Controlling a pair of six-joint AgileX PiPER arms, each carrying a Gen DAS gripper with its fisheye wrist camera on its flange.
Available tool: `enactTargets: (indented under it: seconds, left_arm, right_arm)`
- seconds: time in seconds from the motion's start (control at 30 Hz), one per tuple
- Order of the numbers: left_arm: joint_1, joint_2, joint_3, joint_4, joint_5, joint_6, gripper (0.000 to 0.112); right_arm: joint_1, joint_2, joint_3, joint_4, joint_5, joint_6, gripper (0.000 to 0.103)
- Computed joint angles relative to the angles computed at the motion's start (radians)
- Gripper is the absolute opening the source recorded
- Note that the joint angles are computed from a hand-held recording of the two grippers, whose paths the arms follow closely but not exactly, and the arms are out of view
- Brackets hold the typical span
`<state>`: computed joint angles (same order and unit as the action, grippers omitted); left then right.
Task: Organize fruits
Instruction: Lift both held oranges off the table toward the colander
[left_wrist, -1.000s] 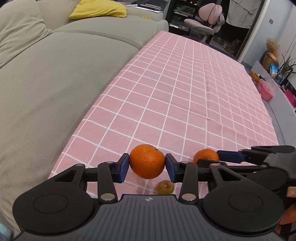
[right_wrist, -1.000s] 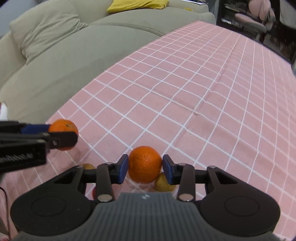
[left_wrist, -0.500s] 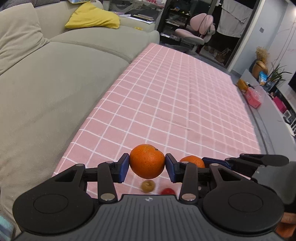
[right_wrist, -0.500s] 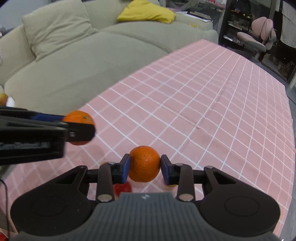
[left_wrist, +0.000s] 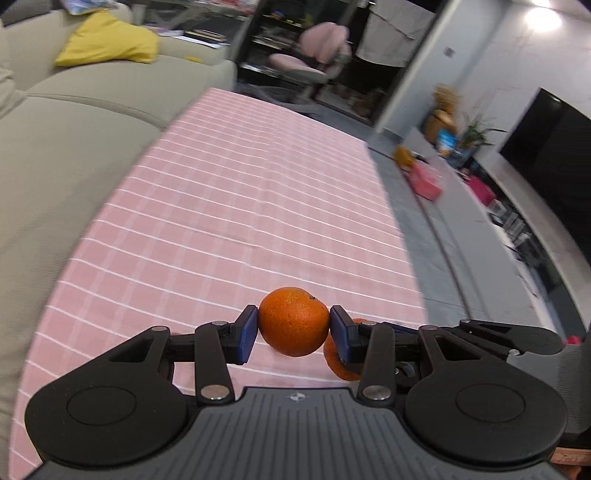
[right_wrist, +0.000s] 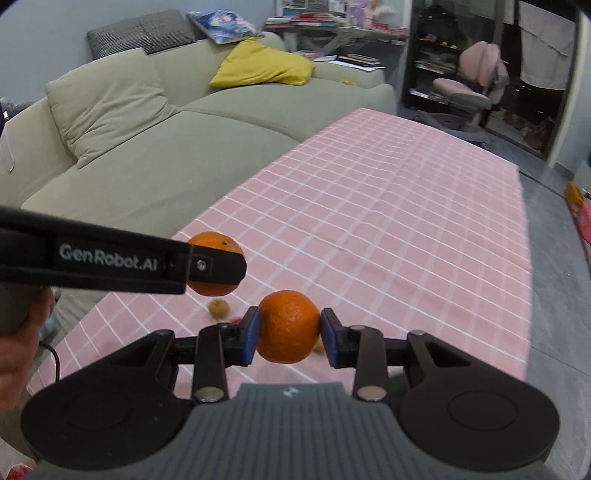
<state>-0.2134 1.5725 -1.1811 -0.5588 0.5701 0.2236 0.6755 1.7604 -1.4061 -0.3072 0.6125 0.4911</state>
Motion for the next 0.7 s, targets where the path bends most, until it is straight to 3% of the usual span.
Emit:
enactTargets:
  seconds: [0.33,0.7]
  left_arm:
    - [-0.164,0.086,-0.057,-0.104,0.067,0.121,0.047]
    - [-0.239,0.249,-0.193,-0.138,0.16,0.151,0.047]
  right_arm:
    - [-0.08,-0.231,0.268,-0.045,0.038,0.022,0.032]
    - [-0.276,-0.313,0.43,0.149,-0.009,-0.23,0.032]
